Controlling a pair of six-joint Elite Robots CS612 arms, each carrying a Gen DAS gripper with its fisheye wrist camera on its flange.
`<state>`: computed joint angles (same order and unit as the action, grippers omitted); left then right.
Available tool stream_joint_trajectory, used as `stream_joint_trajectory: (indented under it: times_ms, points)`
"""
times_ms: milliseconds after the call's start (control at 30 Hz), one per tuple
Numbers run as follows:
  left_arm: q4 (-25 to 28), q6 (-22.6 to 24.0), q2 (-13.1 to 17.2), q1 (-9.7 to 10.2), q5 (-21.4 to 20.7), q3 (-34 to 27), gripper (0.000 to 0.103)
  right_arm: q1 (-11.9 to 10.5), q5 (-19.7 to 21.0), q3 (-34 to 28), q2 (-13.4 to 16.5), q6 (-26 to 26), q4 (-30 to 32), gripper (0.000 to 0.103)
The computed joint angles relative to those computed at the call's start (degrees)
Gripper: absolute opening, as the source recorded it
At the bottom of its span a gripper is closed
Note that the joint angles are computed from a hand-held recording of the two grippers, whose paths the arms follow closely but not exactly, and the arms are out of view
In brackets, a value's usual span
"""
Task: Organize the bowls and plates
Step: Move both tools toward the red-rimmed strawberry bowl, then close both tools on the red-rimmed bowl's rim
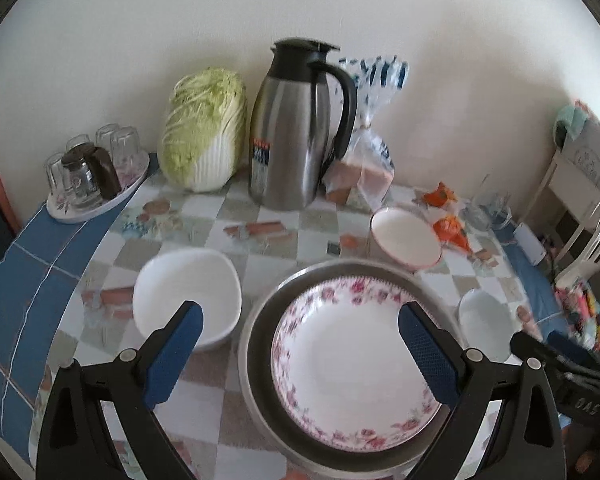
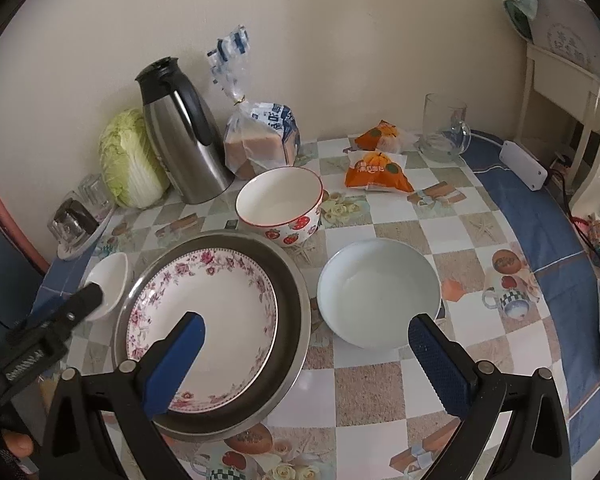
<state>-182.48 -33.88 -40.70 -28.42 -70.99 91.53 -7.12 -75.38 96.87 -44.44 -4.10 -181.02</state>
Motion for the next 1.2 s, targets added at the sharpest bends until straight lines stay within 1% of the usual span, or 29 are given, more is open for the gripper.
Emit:
stream_joint_trajectory:
  times_ms: [67,133,233,300,400,467,567,633,667,767,933,1000,1067,1133,1200]
  points:
    - [-0.24,-0.18,-0.10,0.57,-1.04,-0.73,0.098,-0.18,0.52,-0.35,0.13,1.34,-0.18,0.103]
    - [0.45,0.67,-0.17,0.86,-1.33,-1.61,0.098,-0.22,0.42,-1.14,0.21,1.80,1.07,0.103]
    - [2.23,3.36,-0.13,1.20,-1.07,-3.55,0.098,-0.06,-1.44,-2.40,0.06,1.48,2.52,0.103]
    - [3.84,4.36,-0.09,1.82,-2.60,-5.14,0.098,-0.13,-1.55,-3.60,-0.14,0.60,3.70,0.103]
    - [7.38,2.06,0.14,3.40,-7.27,-7.88,0.098,-0.44,-0.23,-5.64,-0.31,-0.16,6.02,0.103]
    - [8.97,0.98,0.50,4.17,-8.77,-9.75,0.098,-0.66,0.51,-7.44,-0.32,0.27,7.55,0.103]
    - [11.52,1.58,1.09,4.55,-7.90,-12.26,0.098,-0.94,2.39,-10.48,-0.01,1.19,10.19,0.103]
    - [14.31,2.55,1.69,4.83,-7.66,-14.52,0.098,-1.01,3.74,-12.83,0.48,1.14,12.85,0.103]
    - [15.78,2.98,2.08,5.01,-7.78,-15.78,0.099,-0.97,4.18,-14.37,0.90,1.03,14.59,0.103]
    - [20.05,2.94,3.39,5.82,-10.62,-19.63,0.099,-0.53,3.57,-18.18,2.12,0.16,19.45,0.103]
    - [28.20,4.68,6.07,5.71,-9.30,-26.34,0.098,0.85,-1.61,-25.02,4.98,-3.01,27.93,0.103]
    - [33.50,3.93,7.55,5.68,-8.94,-29.70,0.098,1.26,-3.17,-28.12,6.73,-2.93,31.61,0.103]
    - [36.89,2.69,9.12,5.79,-10.13,-32.45,0.098,1.40,-3.42,-30.42,8.21,-2.67,34.10,0.103]
    - [38.72,2.17,10.38,5.78,-11.19,-34.15,0.098,1.59,-3.80,-32.34,9.71,-2.12,35.55,0.102]
    - [40.53,2.60,12.13,5.65,-12.39,-36.35,0.098,1.88,-4.37,-33.74,11.04,-2.04,36.45,0.096]
